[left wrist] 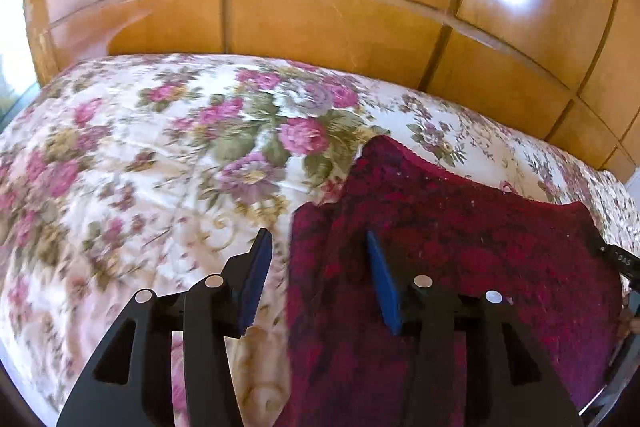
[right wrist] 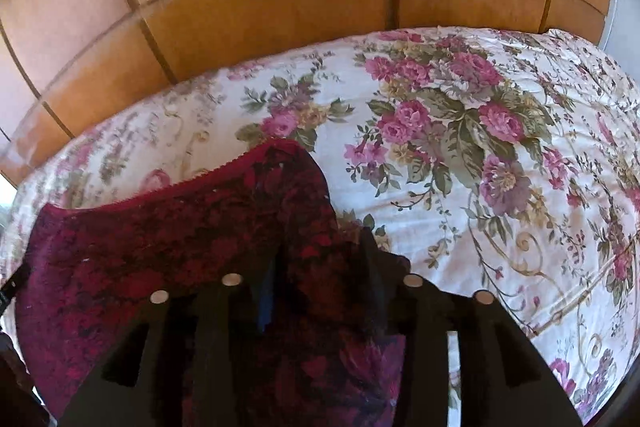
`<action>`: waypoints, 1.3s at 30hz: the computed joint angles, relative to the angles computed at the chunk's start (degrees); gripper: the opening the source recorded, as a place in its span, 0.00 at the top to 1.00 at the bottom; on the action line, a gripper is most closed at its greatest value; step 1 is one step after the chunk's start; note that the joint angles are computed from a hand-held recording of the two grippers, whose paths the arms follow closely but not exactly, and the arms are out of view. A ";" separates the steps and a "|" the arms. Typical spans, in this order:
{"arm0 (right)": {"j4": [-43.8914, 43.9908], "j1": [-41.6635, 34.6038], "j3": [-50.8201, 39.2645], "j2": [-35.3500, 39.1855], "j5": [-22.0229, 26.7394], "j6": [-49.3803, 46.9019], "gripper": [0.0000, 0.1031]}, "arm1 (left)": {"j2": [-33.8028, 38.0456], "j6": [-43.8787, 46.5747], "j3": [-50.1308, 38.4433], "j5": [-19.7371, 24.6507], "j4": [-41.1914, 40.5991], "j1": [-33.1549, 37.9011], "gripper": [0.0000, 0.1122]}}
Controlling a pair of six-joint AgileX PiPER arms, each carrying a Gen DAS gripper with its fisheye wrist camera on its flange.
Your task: Fold small clothes
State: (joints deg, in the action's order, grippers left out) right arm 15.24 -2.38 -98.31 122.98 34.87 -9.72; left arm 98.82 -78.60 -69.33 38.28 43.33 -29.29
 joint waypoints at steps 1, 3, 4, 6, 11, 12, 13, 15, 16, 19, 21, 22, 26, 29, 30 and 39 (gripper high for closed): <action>1.81 -0.46 1.88 -1.57 -0.44 -1.44 0.53 | -1.64 -2.87 1.75 1.00 2.36 -1.51 0.58; 6.20 -1.70 6.57 -4.92 -1.88 -5.36 0.38 | -3.36 -5.81 3.55 3.66 5.39 -4.34 0.58; 8.16 -2.16 9.37 -6.87 -2.74 -7.34 0.36 | -3.96 -7.55 4.03 7.07 7.13 -6.80 0.58; 14.56 -3.97 14.50 -10.19 -2.80 -13.80 0.32 | -5.53 -10.33 5.66 8.77 9.00 -9.60 0.58; 32.11 -10.50 23.98 -14.76 2.21 -29.98 0.13 | -6.72 -12.57 6.13 11.21 10.08 -15.00 0.58; 34.49 -12.03 25.77 -15.29 3.93 -32.27 0.11 | -6.72 -12.76 5.89 11.62 9.89 -15.97 0.58; 36.48 -13.40 27.67 -15.75 5.26 -34.66 0.09 | -6.66 -12.73 5.56 11.69 9.41 -16.97 0.57; 38.75 -15.29 30.29 -16.29 7.09 -37.69 0.07 | -6.36 -13.21 5.22 11.53 9.32 -18.40 0.49; 40.04 -16.30 31.54 -16.48 8.16 -39.13 0.06 | -6.06 -13.33 4.87 11.85 9.16 -19.22 0.49; 44.20 -19.50 34.61 -16.11 12.22 -42.51 0.03 | -5.51 -12.92 3.92 11.42 8.36 -20.56 0.49; 45.52 -20.73 35.39 -15.67 14.34 -43.64 0.03 | -5.08 -13.27 2.97 11.27 8.98 -21.65 0.49; 46.12 -21.07 35.72 -15.60 14.82 -44.27 0.03 | -4.74 -13.06 2.40 11.43 9.15 -22.11 0.49; 47.79 -21.90 36.36 -15.37 16.39 -45.73 0.03 | -3.17 -11.99 0.04 11.61 9.45 -23.38 0.49; 48.22 -22.17 36.58 -15.31 16.80 -46.32 0.03 | -1.87 -10.87 -1.58 11.05 8.80 -23.63 0.49; 48.49 -22.31 36.55 -15.18 17.42 -46.48 0.03 | -1.39 -10.17 -2.14 10.62 8.27 -23.52 0.49; 49.94 -22.62 36.43 -13.97 20.30 -49.83 0.02 | 4.05 -2.52 -8.39 9.34 3.92 -22.61 0.49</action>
State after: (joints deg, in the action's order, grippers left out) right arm 65.18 -25.00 -61.88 109.02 55.17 -59.55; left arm 102.87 -81.11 -77.72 47.61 47.25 -51.91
